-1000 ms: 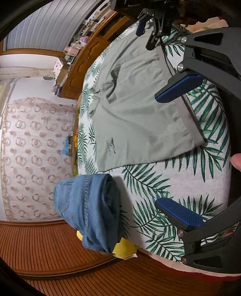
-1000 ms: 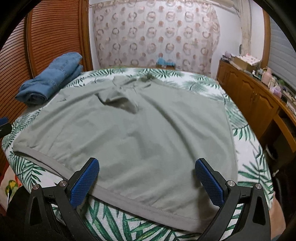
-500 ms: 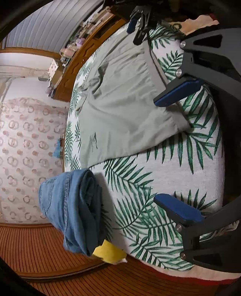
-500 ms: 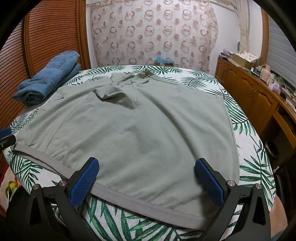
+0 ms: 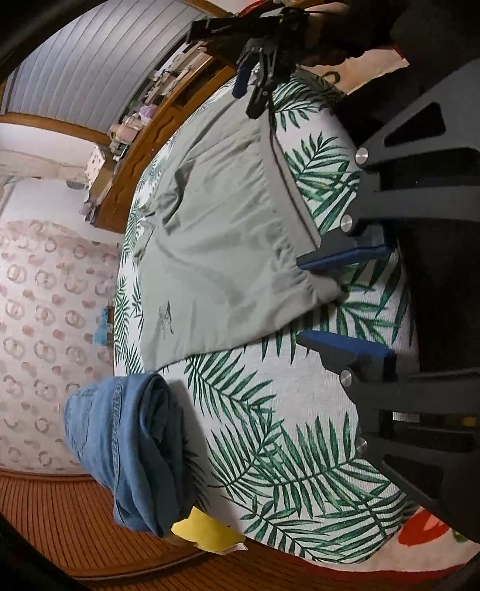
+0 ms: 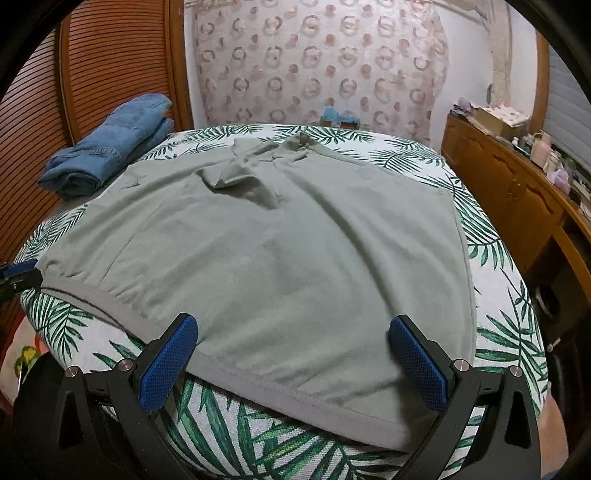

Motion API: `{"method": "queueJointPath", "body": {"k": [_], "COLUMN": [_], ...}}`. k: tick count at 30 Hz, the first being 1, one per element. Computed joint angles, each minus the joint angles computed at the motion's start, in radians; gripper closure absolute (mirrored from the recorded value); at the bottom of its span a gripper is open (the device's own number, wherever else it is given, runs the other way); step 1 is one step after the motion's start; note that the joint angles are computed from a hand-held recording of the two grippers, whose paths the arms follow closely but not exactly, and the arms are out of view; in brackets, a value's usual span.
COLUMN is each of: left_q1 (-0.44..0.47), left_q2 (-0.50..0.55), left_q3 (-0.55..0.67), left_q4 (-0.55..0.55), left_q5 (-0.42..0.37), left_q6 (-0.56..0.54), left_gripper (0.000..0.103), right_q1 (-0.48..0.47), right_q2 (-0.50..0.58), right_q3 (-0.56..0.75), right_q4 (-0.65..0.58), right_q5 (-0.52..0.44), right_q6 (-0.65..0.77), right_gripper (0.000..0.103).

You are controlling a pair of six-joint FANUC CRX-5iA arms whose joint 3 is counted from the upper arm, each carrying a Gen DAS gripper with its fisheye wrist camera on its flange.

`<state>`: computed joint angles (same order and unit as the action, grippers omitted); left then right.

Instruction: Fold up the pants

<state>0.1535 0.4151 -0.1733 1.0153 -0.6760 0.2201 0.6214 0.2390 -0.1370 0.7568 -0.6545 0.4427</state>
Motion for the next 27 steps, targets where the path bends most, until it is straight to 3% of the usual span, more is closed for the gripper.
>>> {"method": "queueJointPath", "body": {"k": [10,11,13,15,27], "left_q1": [-0.010,-0.010,-0.007,-0.020,-0.055], "left_q2": [0.024,0.023,0.030,0.009,-0.009], "left_q3": [0.050,0.046,0.049,0.012,0.032], "left_q4": [-0.062,-0.052,-0.034,0.018,0.123], "left_q5": [0.006,0.000,-0.031,0.016,-0.026], "left_q6": [0.042,0.027,0.001,-0.073,-0.185], "left_gripper": [0.069,0.072,0.089,0.095,0.099], "right_q1": [-0.016,-0.017,-0.018,-0.019,-0.046], "right_q2": [0.012,0.012,0.013,0.012,-0.057], "right_q3": [0.008,0.005,0.002,-0.003,-0.105], "right_q4": [0.012,0.017,0.027,0.032,0.150], "right_q5": [0.027,0.031,0.036,0.043,0.130], "right_q6": [0.006,0.001,-0.006,-0.010,-0.153], "right_gripper": [0.000,0.000,0.000,0.000,0.000]}}
